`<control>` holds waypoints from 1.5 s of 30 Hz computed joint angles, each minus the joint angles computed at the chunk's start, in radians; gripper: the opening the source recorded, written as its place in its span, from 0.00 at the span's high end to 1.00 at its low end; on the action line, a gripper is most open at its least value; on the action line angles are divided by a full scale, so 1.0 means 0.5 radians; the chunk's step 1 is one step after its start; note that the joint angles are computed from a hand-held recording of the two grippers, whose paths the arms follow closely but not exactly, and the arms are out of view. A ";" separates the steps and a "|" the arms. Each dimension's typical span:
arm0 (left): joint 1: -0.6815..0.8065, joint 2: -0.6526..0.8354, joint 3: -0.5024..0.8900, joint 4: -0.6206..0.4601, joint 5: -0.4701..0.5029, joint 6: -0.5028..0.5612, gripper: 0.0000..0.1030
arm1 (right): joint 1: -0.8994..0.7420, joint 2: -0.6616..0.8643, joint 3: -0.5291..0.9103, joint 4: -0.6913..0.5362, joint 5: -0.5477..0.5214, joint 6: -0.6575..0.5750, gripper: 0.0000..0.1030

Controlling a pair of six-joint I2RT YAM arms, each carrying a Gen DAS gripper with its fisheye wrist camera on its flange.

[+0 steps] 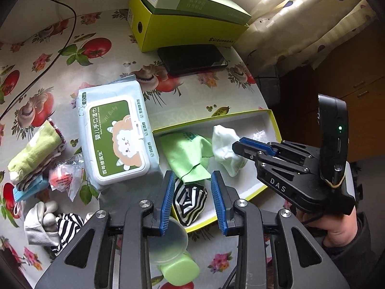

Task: Organize soft objects
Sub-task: 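Open the left tool to drop the green cloth while the right drops the white sock in the lid, then move the open left tool back toward the pile, then move both open tools over the white glove and striped sock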

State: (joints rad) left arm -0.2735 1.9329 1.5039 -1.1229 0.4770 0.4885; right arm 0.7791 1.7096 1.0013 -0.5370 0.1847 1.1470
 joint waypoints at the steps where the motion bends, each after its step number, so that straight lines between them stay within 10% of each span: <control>1: 0.011 -0.013 -0.005 -0.002 0.004 0.010 0.69 | 0.006 0.001 0.020 -0.024 0.012 0.003 0.83; 21: 0.328 -0.166 -0.100 -0.054 0.033 0.224 0.69 | 0.335 -0.024 0.484 -0.547 0.254 0.234 0.59; 45: 0.850 -0.155 -0.086 -0.127 0.009 0.422 0.69 | 0.439 0.313 1.005 -0.565 0.173 -0.035 0.57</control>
State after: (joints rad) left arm 0.1513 1.8554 1.4607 -1.1867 0.4816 0.6995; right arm 0.9986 1.8661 1.5036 -0.8195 0.2710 1.1296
